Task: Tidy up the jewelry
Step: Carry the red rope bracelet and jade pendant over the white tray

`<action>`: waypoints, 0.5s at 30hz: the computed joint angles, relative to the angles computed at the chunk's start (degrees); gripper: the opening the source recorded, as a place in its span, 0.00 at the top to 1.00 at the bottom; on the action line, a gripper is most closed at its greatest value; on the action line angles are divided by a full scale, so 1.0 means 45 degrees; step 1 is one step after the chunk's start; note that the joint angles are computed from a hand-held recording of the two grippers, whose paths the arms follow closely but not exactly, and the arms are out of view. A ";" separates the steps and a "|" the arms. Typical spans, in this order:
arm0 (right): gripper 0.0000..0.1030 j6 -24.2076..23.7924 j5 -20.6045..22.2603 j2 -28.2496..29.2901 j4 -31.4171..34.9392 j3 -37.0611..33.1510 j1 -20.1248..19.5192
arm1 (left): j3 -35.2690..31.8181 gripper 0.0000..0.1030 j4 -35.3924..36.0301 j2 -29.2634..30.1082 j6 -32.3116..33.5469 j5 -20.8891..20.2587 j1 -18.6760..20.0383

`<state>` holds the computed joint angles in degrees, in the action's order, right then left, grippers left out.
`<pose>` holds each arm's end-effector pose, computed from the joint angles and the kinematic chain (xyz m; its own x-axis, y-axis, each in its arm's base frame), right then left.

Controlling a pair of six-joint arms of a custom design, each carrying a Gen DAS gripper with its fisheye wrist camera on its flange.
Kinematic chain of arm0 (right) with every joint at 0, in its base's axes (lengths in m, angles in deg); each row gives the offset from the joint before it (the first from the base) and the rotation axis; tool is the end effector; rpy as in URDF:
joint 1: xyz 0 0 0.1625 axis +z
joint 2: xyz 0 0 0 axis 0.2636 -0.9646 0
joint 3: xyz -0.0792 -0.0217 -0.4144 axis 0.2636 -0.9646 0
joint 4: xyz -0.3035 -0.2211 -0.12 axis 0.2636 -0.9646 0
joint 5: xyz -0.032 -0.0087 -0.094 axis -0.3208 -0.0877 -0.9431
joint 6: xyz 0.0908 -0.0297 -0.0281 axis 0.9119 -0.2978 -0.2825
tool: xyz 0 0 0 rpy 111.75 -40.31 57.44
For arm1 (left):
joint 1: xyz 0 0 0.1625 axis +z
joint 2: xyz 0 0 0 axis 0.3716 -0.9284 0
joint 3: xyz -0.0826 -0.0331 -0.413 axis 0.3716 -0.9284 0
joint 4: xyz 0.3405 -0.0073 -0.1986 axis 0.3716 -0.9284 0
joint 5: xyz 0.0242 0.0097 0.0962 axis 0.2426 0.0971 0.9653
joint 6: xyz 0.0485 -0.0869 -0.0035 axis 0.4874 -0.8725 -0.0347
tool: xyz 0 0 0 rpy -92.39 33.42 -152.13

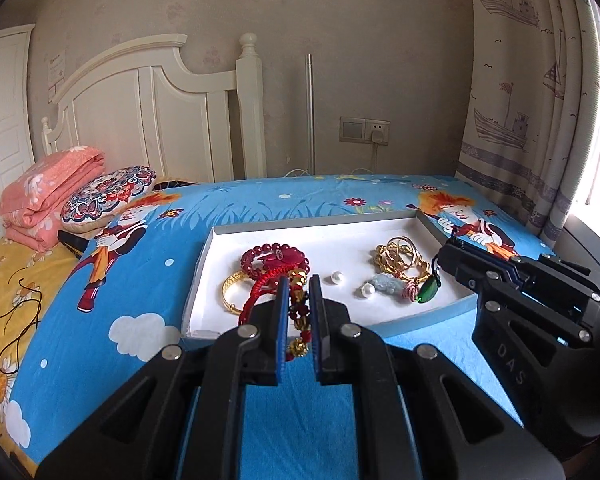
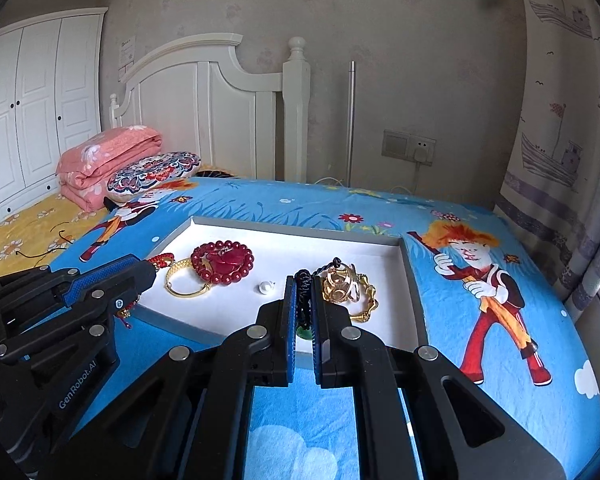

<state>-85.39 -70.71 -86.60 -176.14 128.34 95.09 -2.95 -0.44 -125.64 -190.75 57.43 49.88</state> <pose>0.3150 -0.6448 -0.0481 -0.6991 -0.0052 0.7150 -0.6264 0.4867 -0.6089 -0.0375 -0.6716 0.2207 -0.6536 0.3086 -0.6911 0.7377 0.4639 -0.4905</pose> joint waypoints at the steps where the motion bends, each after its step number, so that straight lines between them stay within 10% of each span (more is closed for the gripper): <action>1: 0.93 -0.0078 -0.0034 0.0050 0.0167 -0.0267 -0.0017 | -0.0464 0.91 0.0282 0.0252 -0.0018 -0.0035 0.0000; 15: 0.93 0.0512 0.0268 0.0245 0.3402 -0.2896 -0.0426 | -0.6533 0.90 0.3303 0.3698 -0.0485 -0.1170 0.0002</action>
<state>-83.08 -69.50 -85.50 -160.83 115.31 93.17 -32.34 14.42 -109.00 -192.93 52.17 49.89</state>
